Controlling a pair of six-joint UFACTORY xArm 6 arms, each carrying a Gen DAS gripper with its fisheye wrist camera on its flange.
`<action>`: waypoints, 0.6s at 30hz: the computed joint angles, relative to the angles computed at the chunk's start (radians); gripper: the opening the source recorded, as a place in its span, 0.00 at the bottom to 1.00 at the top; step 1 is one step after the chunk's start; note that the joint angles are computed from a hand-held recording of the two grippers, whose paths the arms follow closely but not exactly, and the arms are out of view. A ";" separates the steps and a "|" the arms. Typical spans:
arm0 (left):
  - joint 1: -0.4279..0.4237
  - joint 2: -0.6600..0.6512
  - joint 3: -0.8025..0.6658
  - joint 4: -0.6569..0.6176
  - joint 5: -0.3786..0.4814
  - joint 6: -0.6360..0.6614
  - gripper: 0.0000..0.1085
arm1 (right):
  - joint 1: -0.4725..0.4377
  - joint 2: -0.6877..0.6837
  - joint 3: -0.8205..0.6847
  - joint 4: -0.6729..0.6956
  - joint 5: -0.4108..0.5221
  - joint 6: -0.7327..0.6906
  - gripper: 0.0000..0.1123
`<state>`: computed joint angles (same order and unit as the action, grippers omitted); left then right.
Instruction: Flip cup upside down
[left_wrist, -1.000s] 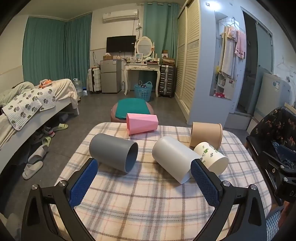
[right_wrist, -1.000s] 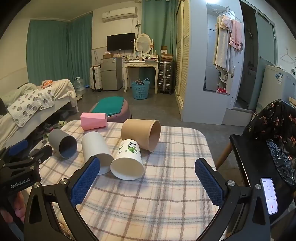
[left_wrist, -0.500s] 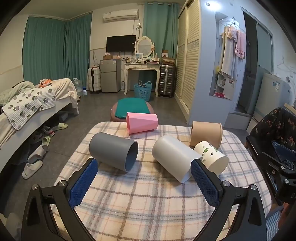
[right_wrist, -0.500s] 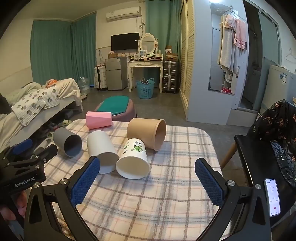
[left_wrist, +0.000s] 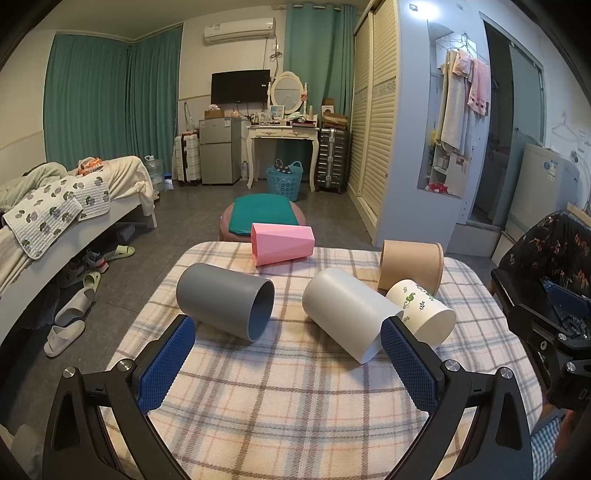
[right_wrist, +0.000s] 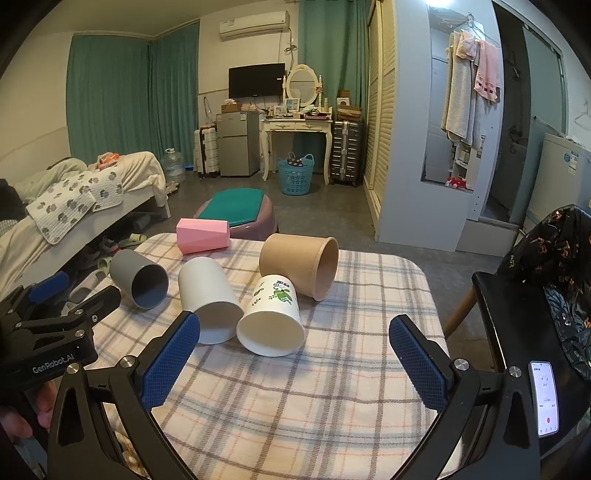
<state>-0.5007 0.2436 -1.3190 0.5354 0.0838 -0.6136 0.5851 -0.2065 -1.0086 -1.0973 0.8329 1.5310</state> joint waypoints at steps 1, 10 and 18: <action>0.000 0.000 0.001 -0.006 -0.002 0.006 0.95 | 0.000 0.001 0.000 0.000 -0.003 -0.002 0.91; 0.000 -0.001 0.002 -0.005 -0.001 0.006 0.95 | 0.001 0.005 -0.001 0.010 -0.019 -0.010 0.92; 0.003 0.000 0.008 0.023 -0.007 -0.020 0.95 | 0.000 0.013 -0.010 0.018 -0.024 -0.021 0.92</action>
